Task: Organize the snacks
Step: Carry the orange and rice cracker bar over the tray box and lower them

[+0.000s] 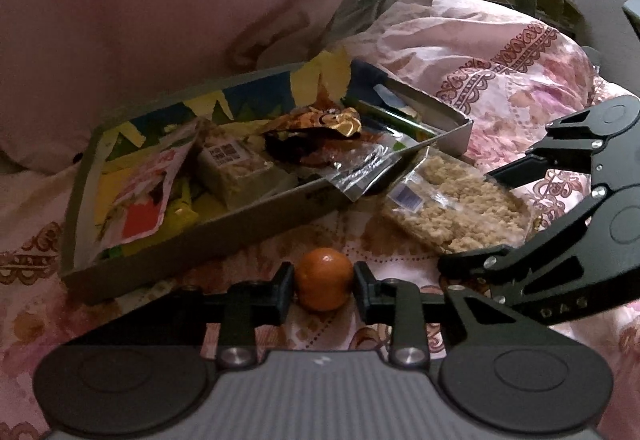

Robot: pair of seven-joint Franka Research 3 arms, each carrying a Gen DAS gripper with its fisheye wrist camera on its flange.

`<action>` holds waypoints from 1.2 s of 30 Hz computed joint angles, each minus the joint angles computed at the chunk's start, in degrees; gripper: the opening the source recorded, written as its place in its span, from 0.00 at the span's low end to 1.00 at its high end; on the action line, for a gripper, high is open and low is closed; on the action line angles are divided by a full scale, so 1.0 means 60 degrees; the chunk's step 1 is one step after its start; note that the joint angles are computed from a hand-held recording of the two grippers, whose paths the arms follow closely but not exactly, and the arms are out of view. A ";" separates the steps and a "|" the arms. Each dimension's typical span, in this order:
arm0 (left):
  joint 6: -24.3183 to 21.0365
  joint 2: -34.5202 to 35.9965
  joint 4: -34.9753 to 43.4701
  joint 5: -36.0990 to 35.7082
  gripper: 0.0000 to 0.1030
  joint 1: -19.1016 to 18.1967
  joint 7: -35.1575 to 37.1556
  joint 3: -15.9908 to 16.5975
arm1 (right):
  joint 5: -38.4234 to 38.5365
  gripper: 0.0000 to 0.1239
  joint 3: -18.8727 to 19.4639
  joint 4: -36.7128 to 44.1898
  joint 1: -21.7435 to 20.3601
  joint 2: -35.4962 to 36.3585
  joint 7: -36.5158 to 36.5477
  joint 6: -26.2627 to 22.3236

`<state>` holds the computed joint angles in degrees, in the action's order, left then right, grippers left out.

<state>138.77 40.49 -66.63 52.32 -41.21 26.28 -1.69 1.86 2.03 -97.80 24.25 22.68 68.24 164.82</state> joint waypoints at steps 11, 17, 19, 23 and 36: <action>-0.0274 -0.0534 -0.0071 0.1307 0.33 -0.0367 -0.1629 0.0412 | -0.0987 0.60 -0.0668 -0.1109 0.0502 -0.0810 0.1118 0.1738; -0.1060 -0.0401 0.0469 0.1635 0.34 -0.0268 -0.2749 0.0445 | -0.0522 0.60 -0.1156 -0.0545 0.0937 -0.0194 0.1274 0.3183; -0.1240 -0.0219 0.0751 0.1658 0.34 -0.0223 -0.2930 0.0483 | -0.0193 0.60 -0.1350 -0.0061 0.1130 0.0205 0.1266 0.3399; -0.1367 0.0132 0.1143 0.1541 0.34 -0.0084 -0.2800 0.0513 | 0.0478 0.60 -0.1791 0.1383 0.1500 0.1292 0.1215 0.3527; -0.0983 0.0938 0.1782 0.1081 0.34 -0.0030 -0.2170 0.0833 | 0.0855 0.60 -0.1776 0.3987 0.1337 0.3056 0.1821 0.2383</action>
